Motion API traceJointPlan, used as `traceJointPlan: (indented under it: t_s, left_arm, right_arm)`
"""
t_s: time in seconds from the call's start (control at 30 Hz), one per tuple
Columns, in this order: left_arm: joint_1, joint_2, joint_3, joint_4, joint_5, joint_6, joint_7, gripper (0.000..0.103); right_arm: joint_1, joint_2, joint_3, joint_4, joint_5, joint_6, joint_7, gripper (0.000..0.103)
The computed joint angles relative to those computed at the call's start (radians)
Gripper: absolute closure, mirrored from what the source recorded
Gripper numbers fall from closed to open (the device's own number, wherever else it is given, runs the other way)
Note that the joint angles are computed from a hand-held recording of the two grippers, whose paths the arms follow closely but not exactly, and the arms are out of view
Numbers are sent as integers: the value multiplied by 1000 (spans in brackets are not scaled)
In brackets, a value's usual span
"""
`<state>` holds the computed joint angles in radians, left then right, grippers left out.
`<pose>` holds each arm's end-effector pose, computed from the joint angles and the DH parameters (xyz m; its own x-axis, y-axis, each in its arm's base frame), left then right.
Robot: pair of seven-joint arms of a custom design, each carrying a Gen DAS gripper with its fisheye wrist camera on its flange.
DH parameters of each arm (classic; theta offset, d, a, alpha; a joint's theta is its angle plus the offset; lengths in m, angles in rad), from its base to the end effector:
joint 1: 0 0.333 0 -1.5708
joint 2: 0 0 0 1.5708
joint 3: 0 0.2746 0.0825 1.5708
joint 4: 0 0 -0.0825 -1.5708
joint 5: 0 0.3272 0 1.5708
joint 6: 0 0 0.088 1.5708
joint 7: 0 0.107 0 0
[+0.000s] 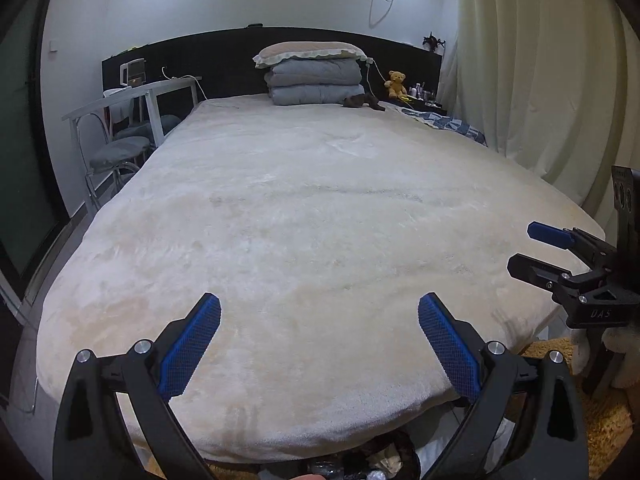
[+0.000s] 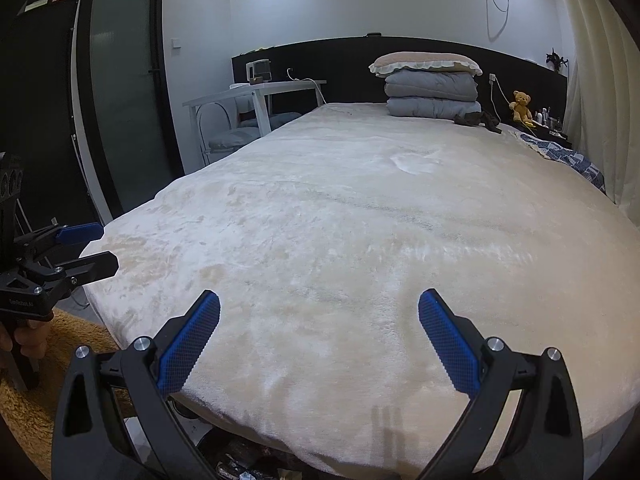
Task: Collect trash
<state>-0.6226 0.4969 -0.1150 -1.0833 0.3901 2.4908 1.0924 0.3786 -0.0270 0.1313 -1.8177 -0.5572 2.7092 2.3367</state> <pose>0.5104 -0.4328 0.6195 -0.4261 -0.9032 0.0518 -0.5409 0.2084 -0.8149 0.4703 0.2854 0.6185 0.1846 -0.9793 -0.0826 -0.5498 -0.0332 -0.8346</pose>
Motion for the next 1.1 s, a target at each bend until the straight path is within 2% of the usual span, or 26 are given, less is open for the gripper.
traceJointPlan:
  t_s: [1.1]
  left_arm:
    - [-1, -4, 4, -3, 11, -6, -18, 7]
  right_arm:
    - [4, 9, -1, 6, 7, -26, 6, 5]
